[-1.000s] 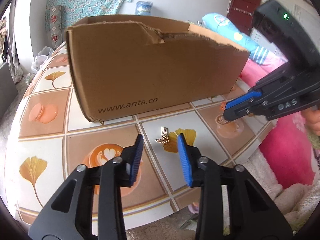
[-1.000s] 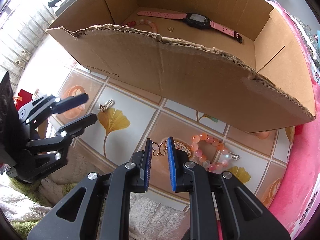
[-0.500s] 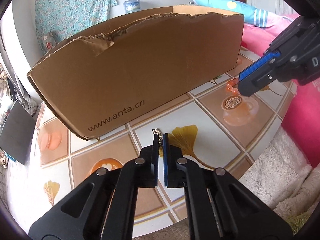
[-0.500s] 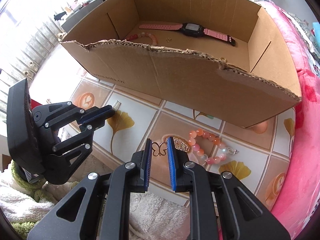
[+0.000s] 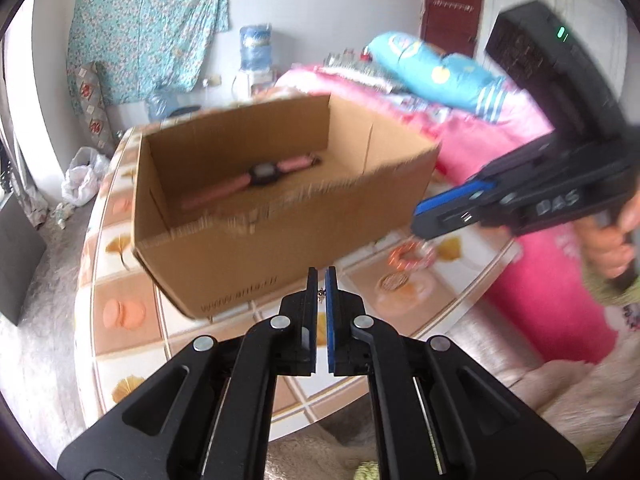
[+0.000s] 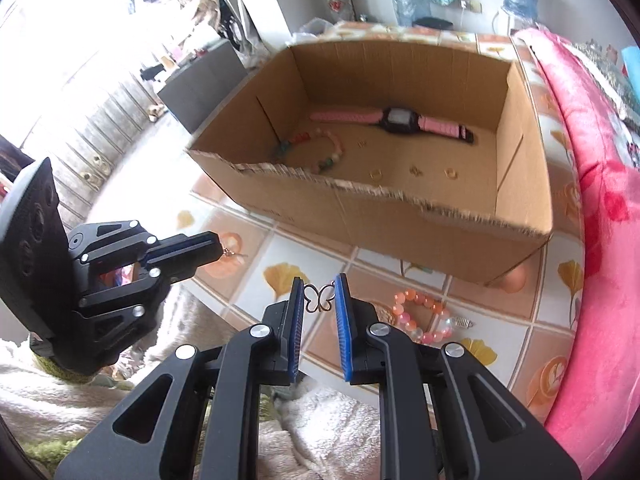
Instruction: Organize jewelry
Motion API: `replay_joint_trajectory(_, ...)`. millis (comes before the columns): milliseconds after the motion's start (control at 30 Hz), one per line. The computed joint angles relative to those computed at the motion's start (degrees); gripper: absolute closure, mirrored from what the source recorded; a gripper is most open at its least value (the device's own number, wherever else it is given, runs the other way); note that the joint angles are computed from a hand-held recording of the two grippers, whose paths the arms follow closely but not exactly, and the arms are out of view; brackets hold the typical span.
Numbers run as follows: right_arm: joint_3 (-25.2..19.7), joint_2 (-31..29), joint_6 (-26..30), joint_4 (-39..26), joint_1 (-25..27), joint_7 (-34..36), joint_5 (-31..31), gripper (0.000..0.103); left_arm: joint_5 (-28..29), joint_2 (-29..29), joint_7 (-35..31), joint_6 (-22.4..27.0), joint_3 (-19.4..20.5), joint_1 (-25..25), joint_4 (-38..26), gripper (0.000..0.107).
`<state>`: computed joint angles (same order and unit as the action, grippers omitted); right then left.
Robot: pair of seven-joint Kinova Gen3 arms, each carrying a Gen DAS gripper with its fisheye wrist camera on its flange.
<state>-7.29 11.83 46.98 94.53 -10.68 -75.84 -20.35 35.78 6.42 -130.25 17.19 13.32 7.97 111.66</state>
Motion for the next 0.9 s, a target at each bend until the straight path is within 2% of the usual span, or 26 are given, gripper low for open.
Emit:
replay_joint_trajectory(67, -0.48, -1.06, 1.02, -1.28, 1.59, 2.91, -3.13, 0.087, 4.66, -1.13, -4.25, 2.64, 3.99, -4.71, -2.08, 0.105)
replay_joint_trajectory(100, -0.48, -1.39, 1.14, -1.85, 1.71, 3.5, -3.82, 0.087, 6.99, -1.84, -6.53, 3.71, 4.63, -5.92, -2.83, 0.105)
replay_joint_trajectory(200, -0.33, -2.47, 0.36, -3.52, 1.89, 5.7, -5.2, 0.087, 13.9, -2.34, -13.05, 6.88, 3.96, -7.1, -6.28, 0.105)
replay_joint_trajectory(267, 0.12, -2.08, 0.07, -5.35, 1.84, 6.35, -4.92, 0.087, 15.62, -0.74, -14.1, 9.17, 0.36, -4.18, -9.83, 0.105)
replay_joint_trajectory(333, 0.52, -0.38, 0.82, -7.84, 1.9, 6.12, -4.45, 0.087, 13.6, 1.99, -11.42, 11.28, -4.92, 0.94, -13.92, 0.105)
replay_joint_trajectory(433, 0.77, 4.96, 5.25, -14.16, 2.99, 5.07, -3.71, 0.087, 9.68, 8.12, -4.43, 16.88, -11.82, 7.0, -21.87, 0.105)
replay_joint_trajectory(533, 1.46, 11.34, 10.53, -21.39, 2.52, 2.02, -0.42, 0.087, 5.71, 14.79, 2.56, 23.09, -16.0, 10.24, -29.81, 0.105)
replay_joint_trajectory(633, 1.79, 15.83, 14.32, -26.84, 1.56, -0.13, 3.41, 0.087, 1.81, 20.65, 9.54, 28.88, -17.52, 11.41, -37.5, 0.105)
replay_joint_trajectory(733, 2.38, 18.66, 16.22, -30.0, 0.13, -2.01, 7.2, 0.087, -2.86, 24.9, 15.91, 31.59, -15.01, 9.82, -42.52, 0.105)
replay_joint_trajectory(900, 2.29, 20.54, 17.45, -31.79, -0.22, -3.27, 9.91, 0.086, -7.21, 28.96, 23.04, 35.92, -15.54, 10.5, -48.31, 0.103)
